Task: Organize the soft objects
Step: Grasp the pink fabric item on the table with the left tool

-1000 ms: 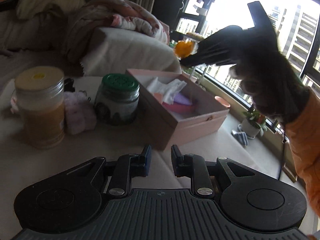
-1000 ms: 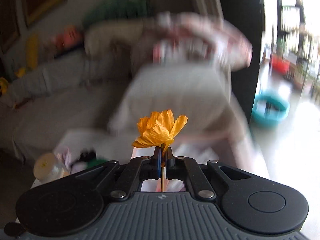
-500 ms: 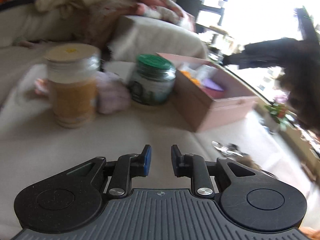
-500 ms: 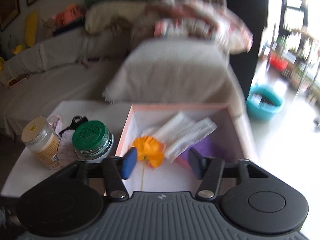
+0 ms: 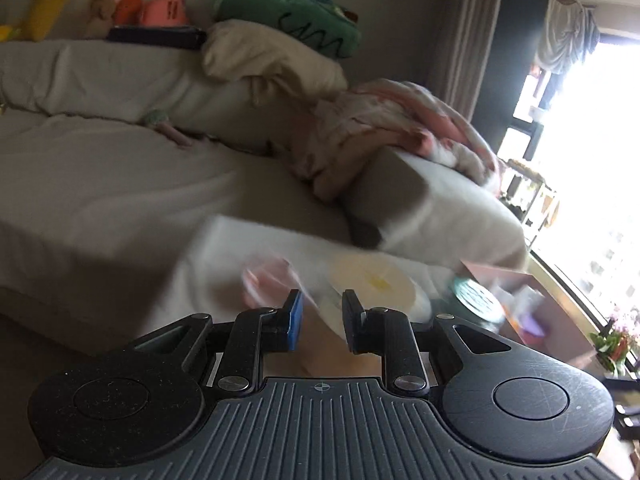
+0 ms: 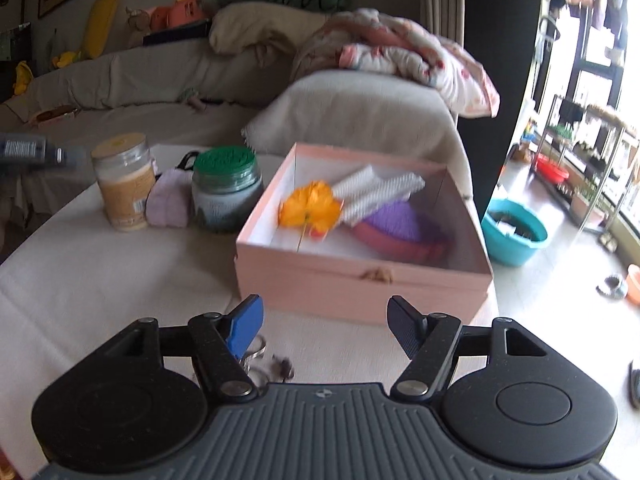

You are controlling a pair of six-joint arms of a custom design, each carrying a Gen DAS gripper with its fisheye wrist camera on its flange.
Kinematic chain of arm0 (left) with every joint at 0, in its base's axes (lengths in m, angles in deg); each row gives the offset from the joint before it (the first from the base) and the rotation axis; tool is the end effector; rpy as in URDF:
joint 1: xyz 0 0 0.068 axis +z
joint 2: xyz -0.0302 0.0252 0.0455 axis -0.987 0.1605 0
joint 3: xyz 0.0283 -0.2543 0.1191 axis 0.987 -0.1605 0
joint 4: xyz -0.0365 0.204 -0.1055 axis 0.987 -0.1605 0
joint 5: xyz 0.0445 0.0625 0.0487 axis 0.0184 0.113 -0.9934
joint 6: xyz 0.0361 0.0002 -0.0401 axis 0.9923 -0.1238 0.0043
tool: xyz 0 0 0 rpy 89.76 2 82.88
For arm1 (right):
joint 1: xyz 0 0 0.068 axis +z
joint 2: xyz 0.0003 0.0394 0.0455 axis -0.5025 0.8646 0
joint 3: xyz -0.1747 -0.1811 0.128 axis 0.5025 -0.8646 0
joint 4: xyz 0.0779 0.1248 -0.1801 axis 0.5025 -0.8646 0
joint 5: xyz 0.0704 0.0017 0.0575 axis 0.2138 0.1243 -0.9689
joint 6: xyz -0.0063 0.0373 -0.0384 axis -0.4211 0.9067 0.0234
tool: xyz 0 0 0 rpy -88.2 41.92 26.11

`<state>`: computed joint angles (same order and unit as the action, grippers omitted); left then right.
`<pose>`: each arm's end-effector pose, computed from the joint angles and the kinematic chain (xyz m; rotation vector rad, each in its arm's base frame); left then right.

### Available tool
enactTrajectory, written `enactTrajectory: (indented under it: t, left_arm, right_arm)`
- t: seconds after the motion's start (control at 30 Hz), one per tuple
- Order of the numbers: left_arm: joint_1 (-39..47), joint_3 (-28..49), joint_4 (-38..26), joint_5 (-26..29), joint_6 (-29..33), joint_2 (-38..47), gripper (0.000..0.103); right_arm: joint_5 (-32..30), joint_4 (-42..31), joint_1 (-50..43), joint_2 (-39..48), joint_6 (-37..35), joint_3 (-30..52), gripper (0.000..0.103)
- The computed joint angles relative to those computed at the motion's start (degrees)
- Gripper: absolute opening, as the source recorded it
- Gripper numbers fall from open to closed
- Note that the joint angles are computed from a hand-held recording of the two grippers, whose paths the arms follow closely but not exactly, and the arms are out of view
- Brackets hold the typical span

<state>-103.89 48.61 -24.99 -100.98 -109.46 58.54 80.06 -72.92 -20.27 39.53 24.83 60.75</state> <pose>0.2450 -0.0958 0.1967 -0.2295 2.0538 -0.3175 0.1850 0.0351 0.1790 -0.4071 2.1850 0.0964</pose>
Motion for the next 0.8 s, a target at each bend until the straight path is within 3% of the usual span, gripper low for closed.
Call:
enactTrajectory:
  t: [0.17, 0.23, 0.43, 0.6, 0.73, 0.8]
  left_arm:
    - [17.99, 16.03, -10.28, 22.38, 12.6, 12.38, 0.024]
    - [20.24, 23.2, -15.15, 26.2, 15.9, 18.71, 0.024]
    - [20.14, 36.79, -20.39, 28.07, 19.19, 30.61, 0.024]
    - [19.96, 46.92, -30.38, 31.2, 28.49, 37.29, 0.025]
    - [19.6, 45.48, -29.37, 31.36, 34.19, 36.78, 0.025]
    - [18.7, 42.1, -25.77, 28.61, 35.24, 35.62, 0.026]
  right_arm:
    - [0.94, -4.2, 1.16, 1.52, 3.42, 2.81, 0.069]
    - [4.1, -4.53, 3.78, 2.4, 4.98, 3.31, 0.069]
    - [11.36, -8.89, 9.6, 4.5, 7.41, 6.83, 0.069]
    - [14.32, -10.77, 11.34, 6.84, 9.32, 9.24, 0.069]
    - [14.87, -11.06, 11.63, 8.13, 9.75, 9.88, 0.069]
    - [14.82, -10.8, 11.38, 8.82, 9.78, 10.24, 0.069]
